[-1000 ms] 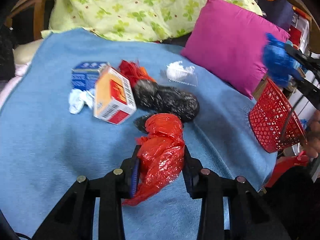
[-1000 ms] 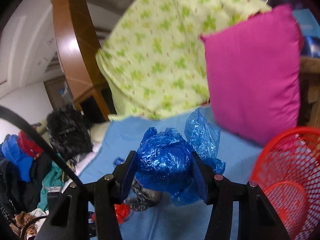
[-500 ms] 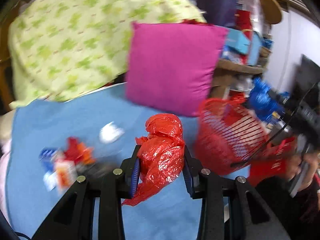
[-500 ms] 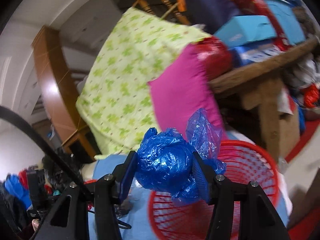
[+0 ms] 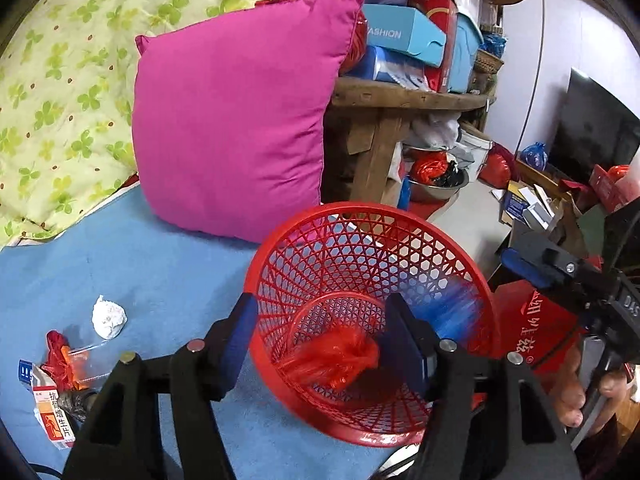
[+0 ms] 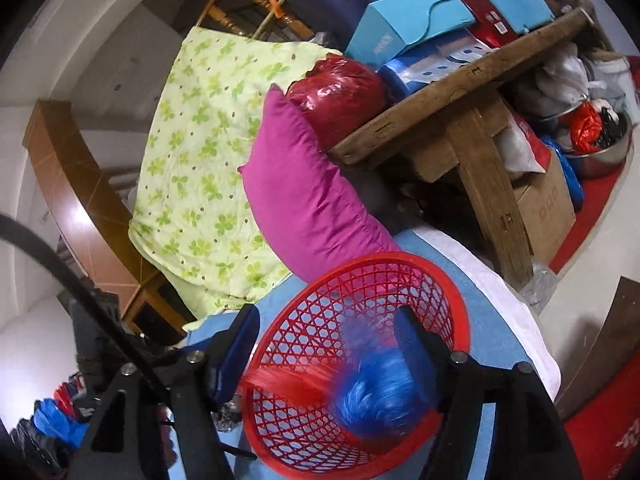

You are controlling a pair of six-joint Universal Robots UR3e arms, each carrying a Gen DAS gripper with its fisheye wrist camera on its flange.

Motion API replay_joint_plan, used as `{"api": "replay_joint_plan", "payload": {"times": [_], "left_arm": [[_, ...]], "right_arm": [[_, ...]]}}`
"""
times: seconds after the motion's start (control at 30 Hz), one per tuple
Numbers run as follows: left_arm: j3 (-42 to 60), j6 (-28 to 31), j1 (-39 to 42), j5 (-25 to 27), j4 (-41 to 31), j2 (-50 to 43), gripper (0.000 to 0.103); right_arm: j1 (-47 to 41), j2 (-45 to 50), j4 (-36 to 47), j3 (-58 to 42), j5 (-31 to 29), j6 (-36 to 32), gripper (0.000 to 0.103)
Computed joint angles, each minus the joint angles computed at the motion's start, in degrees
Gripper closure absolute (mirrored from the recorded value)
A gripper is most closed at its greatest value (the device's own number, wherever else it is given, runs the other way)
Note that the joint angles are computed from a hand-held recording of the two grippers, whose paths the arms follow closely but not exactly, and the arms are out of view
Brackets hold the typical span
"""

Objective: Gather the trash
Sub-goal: 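Carry both bags over the red mesh basket and open both tools, then bring both open tools back over the remaining trash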

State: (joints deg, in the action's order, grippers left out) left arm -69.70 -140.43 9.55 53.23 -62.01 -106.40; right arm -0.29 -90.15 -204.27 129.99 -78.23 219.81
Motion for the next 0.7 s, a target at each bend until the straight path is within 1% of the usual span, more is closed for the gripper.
{"api": "replay_joint_plan", "payload": {"times": [0.03,0.1,0.17,0.27,0.37,0.43,0.5,0.6,0.7], "left_arm": [[-0.15,-0.20,0.29,0.12,-0.14,0.47,0.036],[-1.19,0.67,2.04,-1.31,0.02,1.63,0.036],[-3.13,0.43,4.03,-1.72,2.02,3.08,0.036],[-7.64,1.60,10.39,-3.79,2.39,6.95,0.036],[-13.56,4.54,19.50,-5.39,2.37,11.12,0.036],[-17.03,6.31,26.86,-5.93,2.99,12.67,0.035],[-19.08,6.79,33.51,-5.52,4.60,12.31,0.036],[-19.12,5.58,41.01,-3.85,8.84,8.94,0.036],[-16.66,3.22,46.26,-2.71,11.03,4.34,0.036]], "right_arm": [[-0.15,-0.16,-0.24,0.23,-0.03,0.22,0.030],[0.64,-0.27,-0.67,-0.10,-1.50,-0.08,0.030],[2.23,-0.29,-0.69,-1.30,-3.42,-0.97,0.030],[5.64,0.30,-0.20,-4.36,-6.23,-2.02,0.030],[10.17,2.32,0.38,-9.41,-9.03,-3.60,0.030],[14.11,4.71,2.21,-14.90,-10.66,-5.42,0.030],[17.77,7.58,4.45,-20.65,-11.80,-7.65,0.030],[24.10,14.89,10.69,-33.48,-13.15,-11.09,0.029],[27.68,22.30,16.45,-44.71,-11.84,-12.22,0.025]]}}
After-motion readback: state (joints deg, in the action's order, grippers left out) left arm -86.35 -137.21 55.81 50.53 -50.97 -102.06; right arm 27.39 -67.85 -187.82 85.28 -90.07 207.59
